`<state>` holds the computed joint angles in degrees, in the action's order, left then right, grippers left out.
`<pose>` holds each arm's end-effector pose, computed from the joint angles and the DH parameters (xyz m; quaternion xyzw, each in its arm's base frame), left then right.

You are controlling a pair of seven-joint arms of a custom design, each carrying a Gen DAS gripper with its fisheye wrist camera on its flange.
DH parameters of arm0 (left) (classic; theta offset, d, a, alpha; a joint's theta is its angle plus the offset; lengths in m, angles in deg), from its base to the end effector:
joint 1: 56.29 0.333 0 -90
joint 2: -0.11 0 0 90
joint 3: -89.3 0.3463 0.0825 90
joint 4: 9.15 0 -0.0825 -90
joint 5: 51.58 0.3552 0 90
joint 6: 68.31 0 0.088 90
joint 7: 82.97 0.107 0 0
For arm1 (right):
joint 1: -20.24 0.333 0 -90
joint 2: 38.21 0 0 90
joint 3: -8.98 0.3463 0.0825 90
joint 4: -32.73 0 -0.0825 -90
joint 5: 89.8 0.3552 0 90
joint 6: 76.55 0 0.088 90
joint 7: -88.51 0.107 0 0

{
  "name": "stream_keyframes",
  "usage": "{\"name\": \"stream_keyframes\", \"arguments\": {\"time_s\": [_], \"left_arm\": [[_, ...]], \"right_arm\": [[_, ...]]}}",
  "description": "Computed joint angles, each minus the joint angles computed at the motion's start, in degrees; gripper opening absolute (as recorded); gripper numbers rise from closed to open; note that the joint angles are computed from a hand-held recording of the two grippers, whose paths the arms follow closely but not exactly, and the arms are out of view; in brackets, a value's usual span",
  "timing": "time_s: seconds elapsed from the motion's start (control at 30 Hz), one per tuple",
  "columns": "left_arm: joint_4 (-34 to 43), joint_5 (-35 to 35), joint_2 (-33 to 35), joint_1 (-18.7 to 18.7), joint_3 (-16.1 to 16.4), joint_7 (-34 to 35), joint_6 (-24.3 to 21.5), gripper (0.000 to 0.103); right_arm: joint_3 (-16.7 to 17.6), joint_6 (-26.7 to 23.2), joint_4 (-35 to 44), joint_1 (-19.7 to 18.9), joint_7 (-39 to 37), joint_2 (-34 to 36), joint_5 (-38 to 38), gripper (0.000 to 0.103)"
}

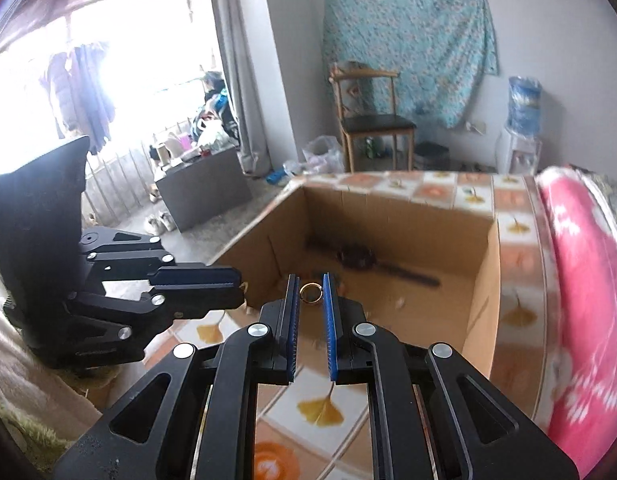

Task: Organize jewelry
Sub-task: 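Lift the small gold rings held in both grippers and carry them over the box, then open both grippers to drop the gold rings into the box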

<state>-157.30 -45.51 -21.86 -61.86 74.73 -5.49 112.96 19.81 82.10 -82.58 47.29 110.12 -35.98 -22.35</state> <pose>0.3895 -0.1665 0.5459 -0.5377 0.7074 -0.3648 0.2781 0.4778 0.3194 0.5386 -0.8281 0.3001 -0.0670 0.4688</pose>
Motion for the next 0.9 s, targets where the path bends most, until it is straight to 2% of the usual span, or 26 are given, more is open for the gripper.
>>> {"name": "stream_keyframes", "arguments": {"time_s": [0.03,0.13,0.17,0.27,0.33,0.4,0.57,0.63,0.77,0.9], "left_arm": [[1.5,2.5,1.0,2.8,-1.6,-1.8,-0.5,0.011],[4.6,2.4,4.6,4.7,-2.2,-0.8,-2.3,0.011],[5.6,2.0,5.9,3.3,-0.8,-0.2,-3.2,0.011],[8.7,-2.3,10.6,-2.2,5.1,3.9,-6.6,0.011],[10.7,-10.4,13.2,-7.4,9.7,10.4,-8.7,0.011],[12.6,-17.4,15.3,-9.1,11.1,15.9,-11.6,0.011],[15.7,-24.7,18.2,-7.2,9.3,21.1,-17.0,0.011],[16.0,-25.4,18.7,-5.7,8.1,21.5,-18.0,0.011],[16.7,-29.3,18.9,-4.0,7.2,23.6,-19.4,0.011],[15.6,-30.9,17.4,-3.2,6.7,24.1,-18.4,0.011]], "right_arm": [[-0.3,-0.9,1.8,-0.2,0.7,1.2,-1.1,0.010],[-0.6,-4.9,7.3,-1.7,6.0,5.6,-7.1,0.010],[-0.8,-7.1,9.5,-2.2,8.5,7.4,-10.0,0.010],[-0.9,-8.9,13.0,-2.7,16.2,11.2,-19.3,0.010],[-1.2,-10.2,15.7,-2.6,21.4,14.2,-25.7,0.010],[-1.4,-12.1,18.2,-2.7,25.3,16.8,-30.9,0.010],[-0.4,-14.0,20.2,-4.1,31.5,19.2,-37.6,0.016],[0.7,-14.8,20.9,-5.5,32.1,19.7,-37.2,0.031],[2.1,-14.0,19.7,-7.4,31.3,18.4,-35.3,0.033],[2.3,-12.6,18.3,-8.3,30.8,16.6,-33.5,0.035]]}}
